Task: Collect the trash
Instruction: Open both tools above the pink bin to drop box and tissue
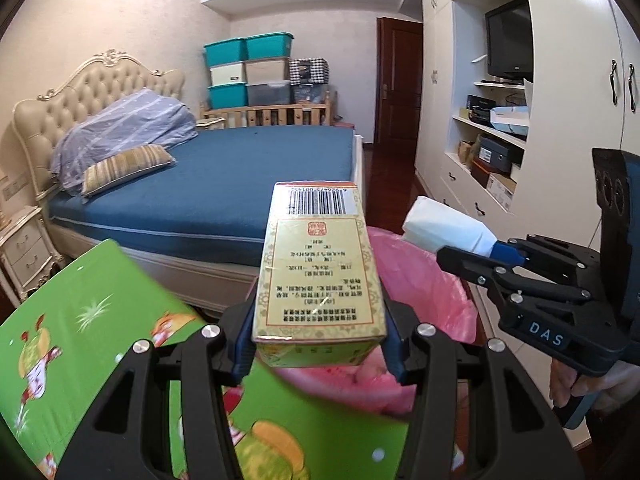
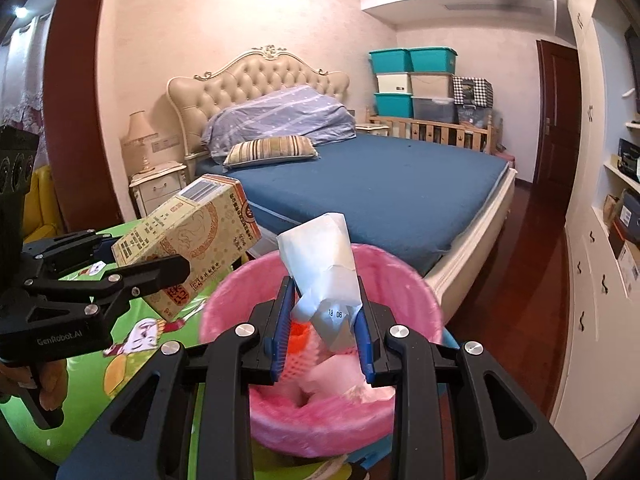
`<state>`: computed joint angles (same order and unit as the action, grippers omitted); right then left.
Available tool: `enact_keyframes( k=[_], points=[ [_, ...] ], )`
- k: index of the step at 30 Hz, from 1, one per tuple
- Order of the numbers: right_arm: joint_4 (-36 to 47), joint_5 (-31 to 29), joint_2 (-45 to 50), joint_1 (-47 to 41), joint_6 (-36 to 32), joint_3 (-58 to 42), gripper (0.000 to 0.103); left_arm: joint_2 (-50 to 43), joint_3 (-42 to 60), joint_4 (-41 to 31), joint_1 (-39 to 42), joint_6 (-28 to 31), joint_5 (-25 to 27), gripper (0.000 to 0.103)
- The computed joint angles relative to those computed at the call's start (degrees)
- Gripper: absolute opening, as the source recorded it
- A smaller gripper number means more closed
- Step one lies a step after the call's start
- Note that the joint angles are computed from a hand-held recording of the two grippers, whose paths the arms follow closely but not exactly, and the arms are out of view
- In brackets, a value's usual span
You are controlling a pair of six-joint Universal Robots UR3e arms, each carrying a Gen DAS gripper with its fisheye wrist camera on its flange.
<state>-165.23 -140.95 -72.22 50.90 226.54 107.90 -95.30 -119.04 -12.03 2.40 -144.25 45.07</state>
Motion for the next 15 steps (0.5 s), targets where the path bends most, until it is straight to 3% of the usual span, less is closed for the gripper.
enact_keyframes(
  k=[6,10,15],
  points=[
    [-12.02,5.21,-2.07,-5.75,-7.17,6.46,0.031,-6.48,8.56,-2.44,-2.92,-2.15,-1.34,0.051],
    [-20.47,8.17,-2.31,-9.61,-10.64,10.21,0.059,-10.32,12.53,0.92,-3.86,-5.61,-0.9,0.084],
    [-18.89,5.83,-5.26,-8.72,-7.24,11.96,0.06,-9.52,10.56,5.7,0.19,-8.6,-0.89,0.095]
  ],
)
